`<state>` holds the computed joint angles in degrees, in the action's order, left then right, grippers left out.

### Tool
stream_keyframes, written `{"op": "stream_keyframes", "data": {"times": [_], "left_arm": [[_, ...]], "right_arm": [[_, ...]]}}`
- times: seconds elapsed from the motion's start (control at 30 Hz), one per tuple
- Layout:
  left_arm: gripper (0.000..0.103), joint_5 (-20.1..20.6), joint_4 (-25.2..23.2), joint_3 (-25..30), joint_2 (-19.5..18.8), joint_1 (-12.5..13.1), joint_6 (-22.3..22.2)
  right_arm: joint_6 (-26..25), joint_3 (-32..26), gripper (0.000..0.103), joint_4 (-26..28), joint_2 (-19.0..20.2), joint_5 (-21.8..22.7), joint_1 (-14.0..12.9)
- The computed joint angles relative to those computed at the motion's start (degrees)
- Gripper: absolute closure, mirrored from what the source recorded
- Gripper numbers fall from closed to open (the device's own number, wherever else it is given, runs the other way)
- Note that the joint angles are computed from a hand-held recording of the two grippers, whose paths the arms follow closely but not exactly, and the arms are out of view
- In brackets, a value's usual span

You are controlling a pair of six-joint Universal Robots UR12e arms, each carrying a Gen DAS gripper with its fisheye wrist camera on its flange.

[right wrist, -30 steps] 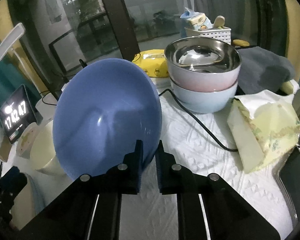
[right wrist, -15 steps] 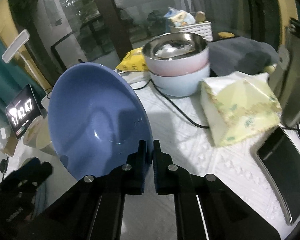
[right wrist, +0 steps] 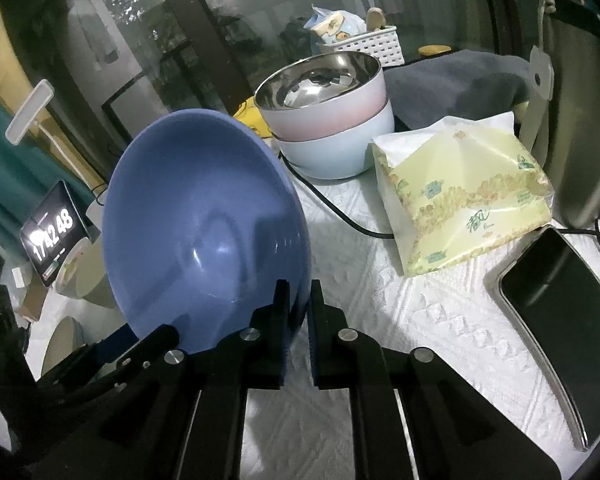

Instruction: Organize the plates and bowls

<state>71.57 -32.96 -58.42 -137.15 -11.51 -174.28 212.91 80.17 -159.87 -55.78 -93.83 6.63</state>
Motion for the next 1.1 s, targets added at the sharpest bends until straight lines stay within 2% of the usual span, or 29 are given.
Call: {"op": "stream_keyframes", "data": {"times": [0.07,0.13,0.33,0.67,0.93,1.1], "left_arm": [[0.072,0.65,0.18,0.23,-0.19,-0.13,0.26],[0.079,0.94,0.44,0.14,-0.15,-0.23,0.90],[0.080,-0.13,3.36,-1.44,0.80,-0.12,1.18],[0.079,-1.64,4.91,-4.11,2.84,0.73,0.66],[0.079,-1.80,8.65,-8.11,5.29,1.55,0.53],[0.079,-2.02,8.95,-10.09,6.56,2.30,0.52]], "right_arm": [[0.67,-0.26,0.085,0.65,0.30,0.77,-0.07],[0.40,-0.43,0.085,0.63,0.49,1.62,-0.03],[-0.79,-0.96,0.085,0.35,0.59,0.66,0.64],[-0.74,-0.43,0.085,0.59,-0.39,-0.01,1.51],[-0.94,0.14,0.082,-0.11,-1.19,-0.79,2.86],[-0.53,0.25,0.082,0.17,-1.39,-0.45,3.49]]}}
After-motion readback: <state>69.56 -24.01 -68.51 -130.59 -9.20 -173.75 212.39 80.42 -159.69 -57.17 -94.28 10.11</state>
